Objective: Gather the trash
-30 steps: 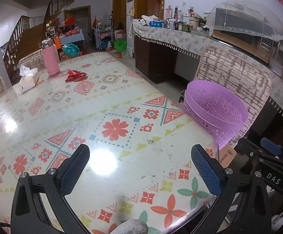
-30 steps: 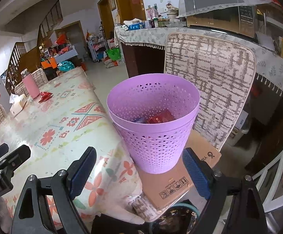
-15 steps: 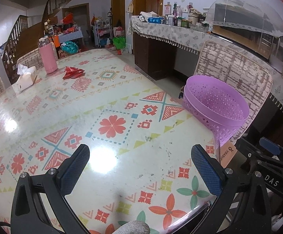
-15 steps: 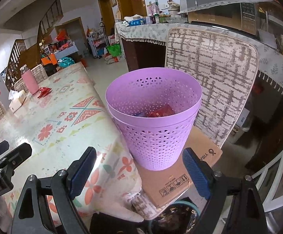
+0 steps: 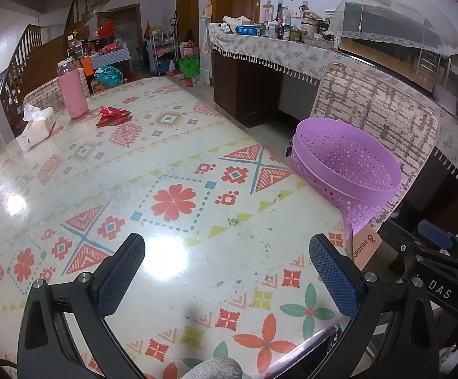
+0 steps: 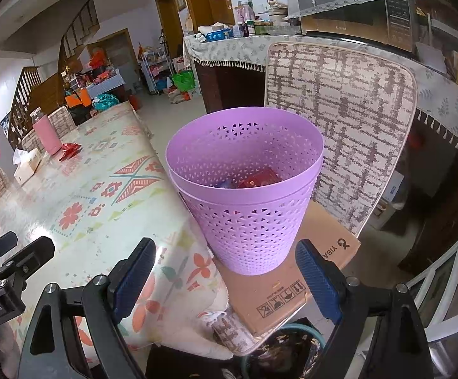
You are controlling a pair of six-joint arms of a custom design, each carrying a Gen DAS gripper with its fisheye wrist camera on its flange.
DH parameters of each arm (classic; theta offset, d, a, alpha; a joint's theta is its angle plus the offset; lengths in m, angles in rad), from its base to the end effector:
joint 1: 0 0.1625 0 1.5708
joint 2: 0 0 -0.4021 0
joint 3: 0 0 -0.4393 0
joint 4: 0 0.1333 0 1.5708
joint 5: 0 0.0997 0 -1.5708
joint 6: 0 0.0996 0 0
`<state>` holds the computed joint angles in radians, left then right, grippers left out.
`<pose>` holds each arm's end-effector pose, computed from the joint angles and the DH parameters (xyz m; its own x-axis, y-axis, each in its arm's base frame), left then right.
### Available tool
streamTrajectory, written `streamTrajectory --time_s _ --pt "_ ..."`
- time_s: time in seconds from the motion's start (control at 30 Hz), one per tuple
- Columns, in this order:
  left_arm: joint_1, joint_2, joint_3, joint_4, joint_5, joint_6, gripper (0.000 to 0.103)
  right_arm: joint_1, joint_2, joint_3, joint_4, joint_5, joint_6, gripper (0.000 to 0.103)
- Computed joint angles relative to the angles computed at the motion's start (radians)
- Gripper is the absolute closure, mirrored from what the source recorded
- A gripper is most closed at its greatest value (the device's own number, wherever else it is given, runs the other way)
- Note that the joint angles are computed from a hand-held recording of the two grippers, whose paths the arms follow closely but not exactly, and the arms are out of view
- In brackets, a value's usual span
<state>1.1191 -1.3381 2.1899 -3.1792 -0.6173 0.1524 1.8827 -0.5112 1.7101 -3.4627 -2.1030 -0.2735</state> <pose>-0.0227 -0.5382 0.2497 -0.7081 -0.1487 -0.6903 0.4299 0.6848 -0.5885 0.2757 -0.5855 -0.0524 -0.8216 -0.1553 0.5484 -0.4757 0.7169 -0.5097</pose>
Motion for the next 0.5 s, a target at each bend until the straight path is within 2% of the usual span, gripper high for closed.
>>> streamTrajectory --time_s 0.5 --pt "-0.004 0.011 0.001 0.004 0.002 -0.002 0.0 -0.012 -0.011 0.014 -0.003 0.021 0.012 0.01"
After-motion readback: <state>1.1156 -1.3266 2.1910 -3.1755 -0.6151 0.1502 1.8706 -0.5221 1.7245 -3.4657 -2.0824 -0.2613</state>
